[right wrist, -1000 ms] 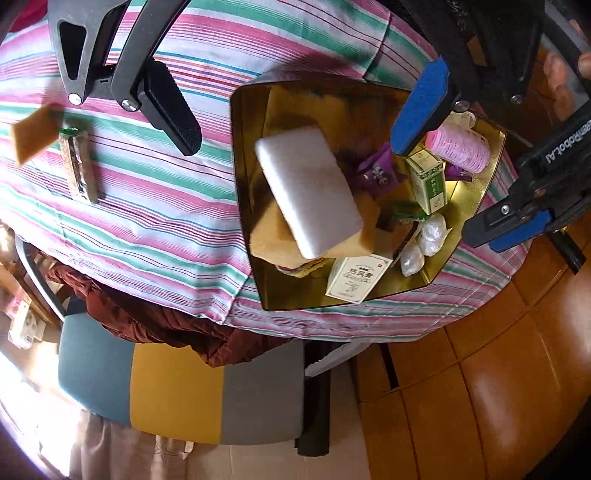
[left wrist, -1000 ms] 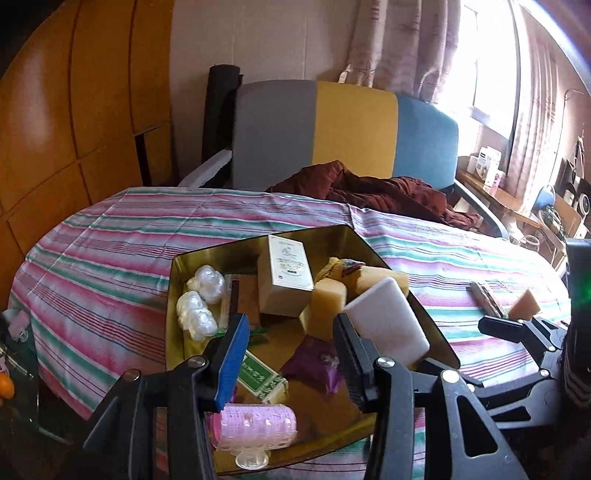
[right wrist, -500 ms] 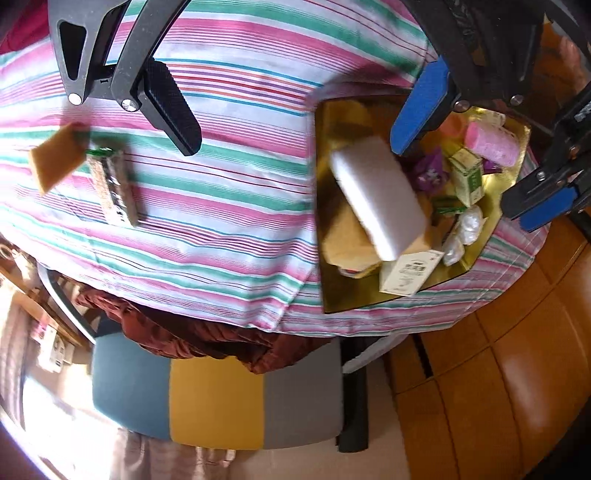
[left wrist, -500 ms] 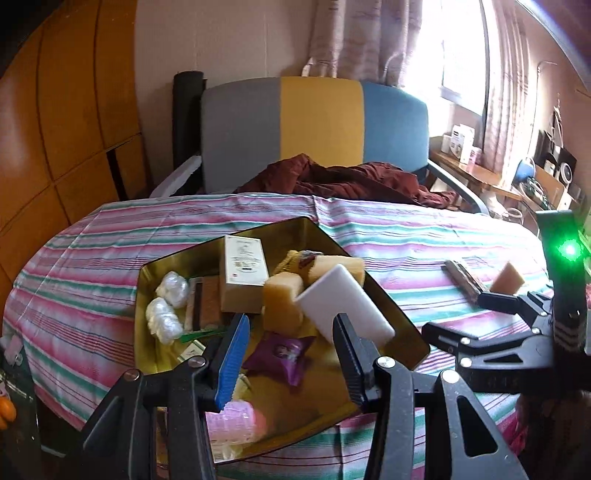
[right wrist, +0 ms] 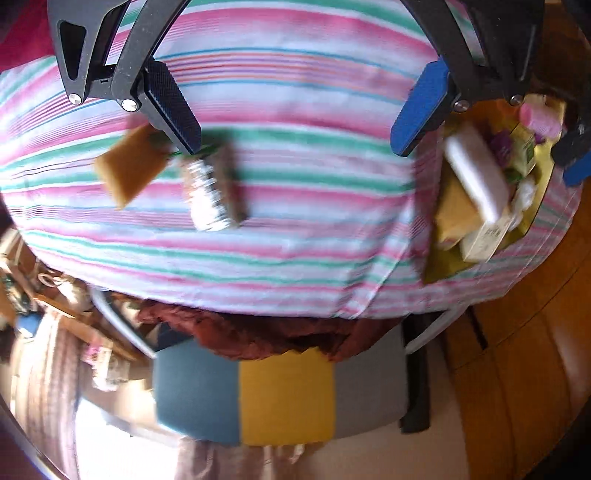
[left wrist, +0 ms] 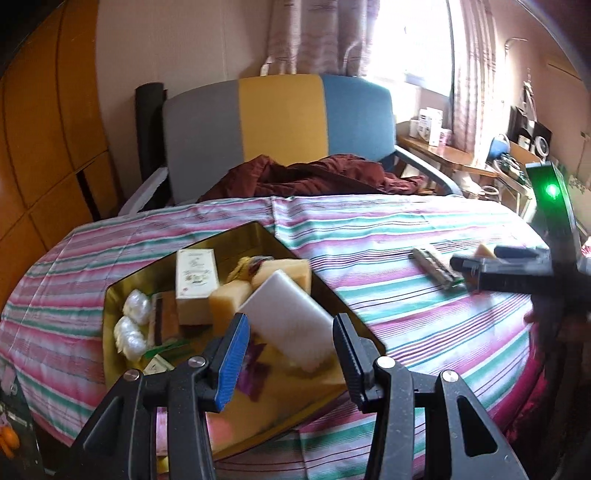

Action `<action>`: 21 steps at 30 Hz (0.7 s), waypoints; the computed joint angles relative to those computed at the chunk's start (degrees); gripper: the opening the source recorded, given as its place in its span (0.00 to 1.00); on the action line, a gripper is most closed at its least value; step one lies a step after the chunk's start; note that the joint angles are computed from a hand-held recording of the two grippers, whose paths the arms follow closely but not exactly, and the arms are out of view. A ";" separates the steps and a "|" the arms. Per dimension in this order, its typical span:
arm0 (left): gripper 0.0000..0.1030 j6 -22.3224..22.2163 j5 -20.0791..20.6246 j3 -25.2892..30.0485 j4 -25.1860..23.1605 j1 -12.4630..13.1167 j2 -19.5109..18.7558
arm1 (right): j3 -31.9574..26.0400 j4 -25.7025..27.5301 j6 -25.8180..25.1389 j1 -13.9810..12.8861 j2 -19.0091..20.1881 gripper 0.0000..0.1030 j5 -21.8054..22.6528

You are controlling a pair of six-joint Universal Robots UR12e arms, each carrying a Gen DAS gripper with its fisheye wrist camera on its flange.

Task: Organize objects
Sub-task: 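Move both tools back to the snack bar and last sponge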

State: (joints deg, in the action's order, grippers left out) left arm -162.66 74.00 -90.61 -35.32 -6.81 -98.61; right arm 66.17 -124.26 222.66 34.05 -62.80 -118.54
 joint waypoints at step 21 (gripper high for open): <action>0.46 6.69 -5.03 7.82 -11.77 -6.27 -5.21 | 17.54 -2.49 27.42 -7.95 -12.35 1.00 -1.14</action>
State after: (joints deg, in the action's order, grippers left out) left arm -155.98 68.97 -82.79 -47.10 -13.08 -103.81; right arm 83.71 -126.75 250.08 26.10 -75.15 -119.67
